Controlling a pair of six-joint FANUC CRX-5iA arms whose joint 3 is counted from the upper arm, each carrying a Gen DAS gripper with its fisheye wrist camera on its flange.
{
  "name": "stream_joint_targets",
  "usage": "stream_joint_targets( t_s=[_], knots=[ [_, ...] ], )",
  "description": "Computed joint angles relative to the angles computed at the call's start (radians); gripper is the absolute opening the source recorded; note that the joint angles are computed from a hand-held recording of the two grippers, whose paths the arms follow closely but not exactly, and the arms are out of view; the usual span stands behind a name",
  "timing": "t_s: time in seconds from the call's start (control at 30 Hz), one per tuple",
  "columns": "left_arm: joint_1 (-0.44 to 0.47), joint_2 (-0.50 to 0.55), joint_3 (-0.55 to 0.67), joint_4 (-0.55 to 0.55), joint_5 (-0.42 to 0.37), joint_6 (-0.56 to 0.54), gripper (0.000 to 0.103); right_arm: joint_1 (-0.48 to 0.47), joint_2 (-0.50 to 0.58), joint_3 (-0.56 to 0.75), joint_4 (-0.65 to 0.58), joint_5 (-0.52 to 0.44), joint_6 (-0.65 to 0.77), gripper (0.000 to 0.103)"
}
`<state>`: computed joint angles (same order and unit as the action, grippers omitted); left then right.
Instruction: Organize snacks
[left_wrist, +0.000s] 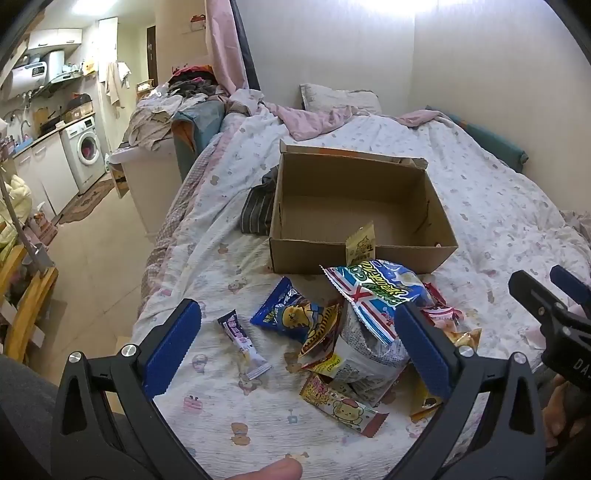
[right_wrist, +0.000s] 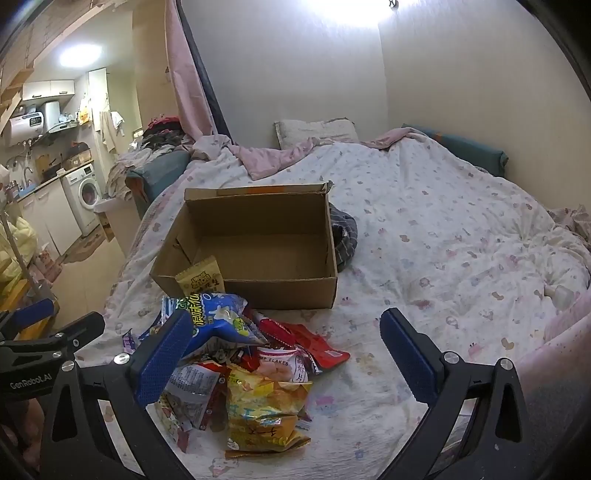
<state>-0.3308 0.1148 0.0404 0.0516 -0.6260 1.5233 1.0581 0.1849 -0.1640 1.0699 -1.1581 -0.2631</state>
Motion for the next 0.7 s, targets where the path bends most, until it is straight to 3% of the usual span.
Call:
stream_joint_targets(
  t_s=[0.7],
  knots=[
    [0.003, 0.005, 0.005, 0.007, -0.007, 0.001, 0.103, -0.002, 0.002, -0.003, 0.007, 0.001, -0.001, 0.103]
  ],
)
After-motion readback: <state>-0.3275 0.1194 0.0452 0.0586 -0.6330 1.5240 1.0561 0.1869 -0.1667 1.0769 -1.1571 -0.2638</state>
